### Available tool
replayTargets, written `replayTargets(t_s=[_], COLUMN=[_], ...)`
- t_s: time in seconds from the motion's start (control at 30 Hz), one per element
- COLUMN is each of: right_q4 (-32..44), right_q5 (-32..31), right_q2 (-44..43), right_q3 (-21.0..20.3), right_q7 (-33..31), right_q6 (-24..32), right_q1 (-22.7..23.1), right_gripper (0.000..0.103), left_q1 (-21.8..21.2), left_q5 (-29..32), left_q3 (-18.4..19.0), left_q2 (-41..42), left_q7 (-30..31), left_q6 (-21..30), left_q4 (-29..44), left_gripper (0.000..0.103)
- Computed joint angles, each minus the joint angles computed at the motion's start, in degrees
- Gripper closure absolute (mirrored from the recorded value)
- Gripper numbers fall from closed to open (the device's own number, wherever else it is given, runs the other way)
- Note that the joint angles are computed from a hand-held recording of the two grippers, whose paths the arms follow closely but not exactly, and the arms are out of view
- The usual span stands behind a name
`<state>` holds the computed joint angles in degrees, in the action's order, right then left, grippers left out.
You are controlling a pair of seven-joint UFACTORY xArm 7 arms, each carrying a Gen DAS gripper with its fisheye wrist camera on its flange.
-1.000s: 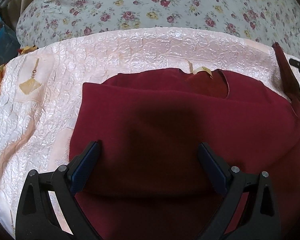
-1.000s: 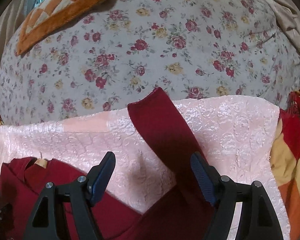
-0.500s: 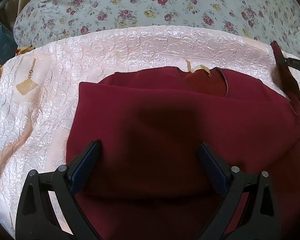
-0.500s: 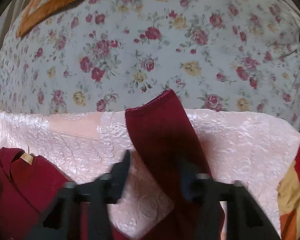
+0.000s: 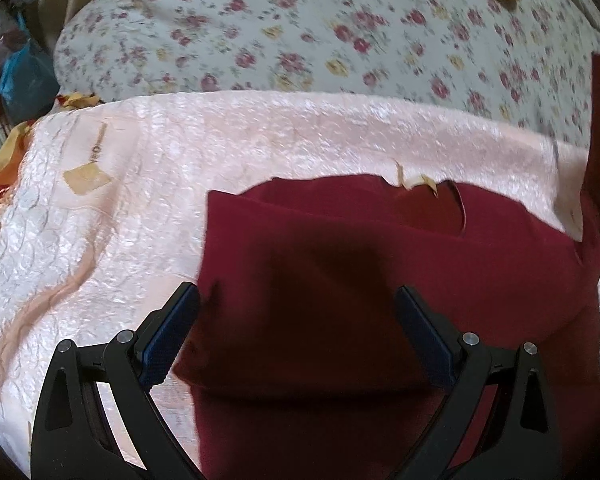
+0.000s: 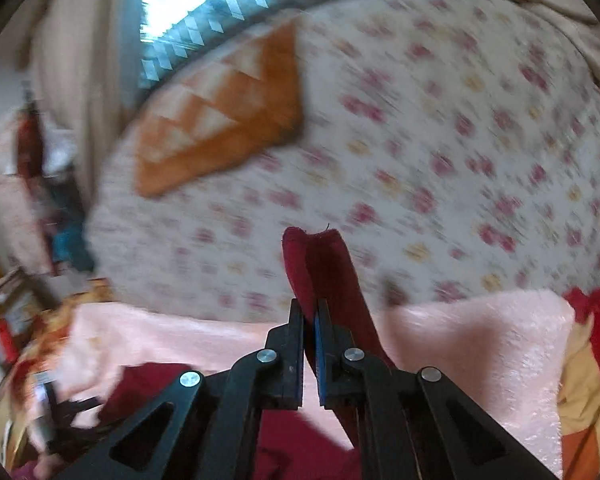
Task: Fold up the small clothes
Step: 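Grasp the sleeve with the right tool and fold it over the body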
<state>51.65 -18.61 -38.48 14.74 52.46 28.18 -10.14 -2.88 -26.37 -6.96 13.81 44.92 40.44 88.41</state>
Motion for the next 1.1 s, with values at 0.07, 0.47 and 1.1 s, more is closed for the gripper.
replayTargets(t_s=[0.07, 0.47, 1.1], right_q4=[2.89, 29.69, 57.73], right_q5=[1.74, 16.66, 36.23], right_q2=[1.30, 27.05, 62.24], right_q3=[-0.43, -3.31, -1.56], right_q7=[-2.66, -29.10, -50.79], right_q6=[-0.38, 2.78, 16.81], right_q1=[3.86, 26.78, 26.37], right_gripper=[0.099, 0.099, 0.099], left_q1=[0.70, 6.17, 9.03], left_q5=[-1.22, -7.23, -4.67], left_q3=[0.08, 1.08, -1.10], left_q2=[0.32, 4.47, 13.77], left_q7=[-0.01, -4.68, -11.97], left_q6=[0.49, 3.52, 11.30], left_q4=[1.08, 11.03, 23.97], left_gripper=[0.004, 0.004, 0.004])
